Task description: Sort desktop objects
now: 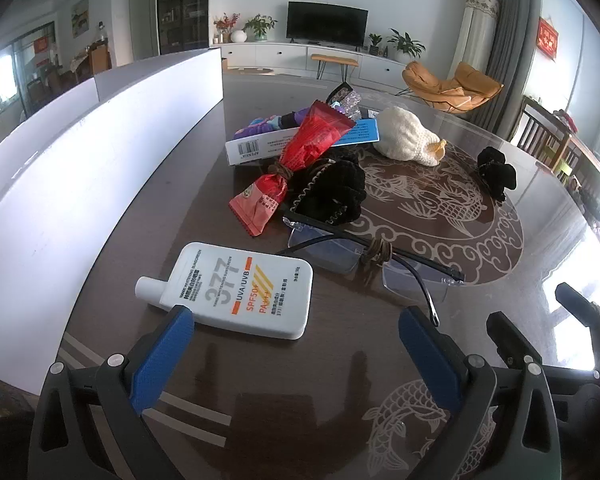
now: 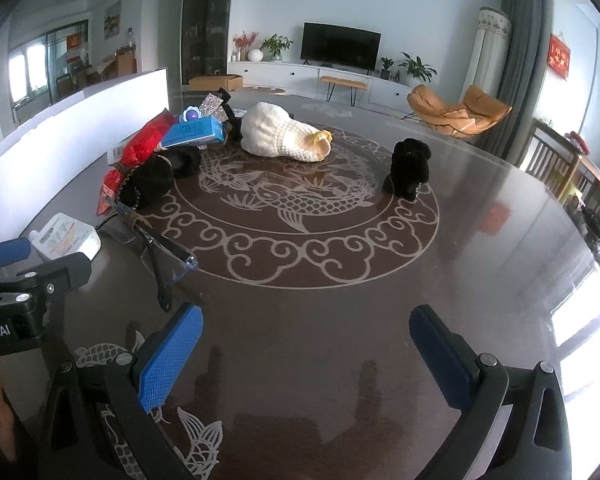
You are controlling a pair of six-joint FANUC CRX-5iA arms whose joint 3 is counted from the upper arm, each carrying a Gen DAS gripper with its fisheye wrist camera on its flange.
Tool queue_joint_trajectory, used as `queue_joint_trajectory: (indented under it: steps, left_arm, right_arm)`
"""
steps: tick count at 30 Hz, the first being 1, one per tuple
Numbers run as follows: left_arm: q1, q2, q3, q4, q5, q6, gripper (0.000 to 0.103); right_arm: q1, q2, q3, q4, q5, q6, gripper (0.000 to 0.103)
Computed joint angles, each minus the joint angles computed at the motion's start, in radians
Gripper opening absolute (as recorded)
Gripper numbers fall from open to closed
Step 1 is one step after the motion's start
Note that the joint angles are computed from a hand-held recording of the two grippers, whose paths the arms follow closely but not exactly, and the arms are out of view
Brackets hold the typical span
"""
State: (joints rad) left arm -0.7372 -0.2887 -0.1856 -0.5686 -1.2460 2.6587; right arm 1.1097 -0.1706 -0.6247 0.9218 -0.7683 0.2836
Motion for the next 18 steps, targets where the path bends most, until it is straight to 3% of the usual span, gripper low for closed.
queue_joint_trajectory:
  steps: [18]
  left_arm:
    - [-0.006, 0.006, 0.008, -0.005, -0.010, -0.001, 0.103]
  right_arm:
    - [0.005, 0.007, 0.008, -0.010, -0.018, 0.012, 0.103]
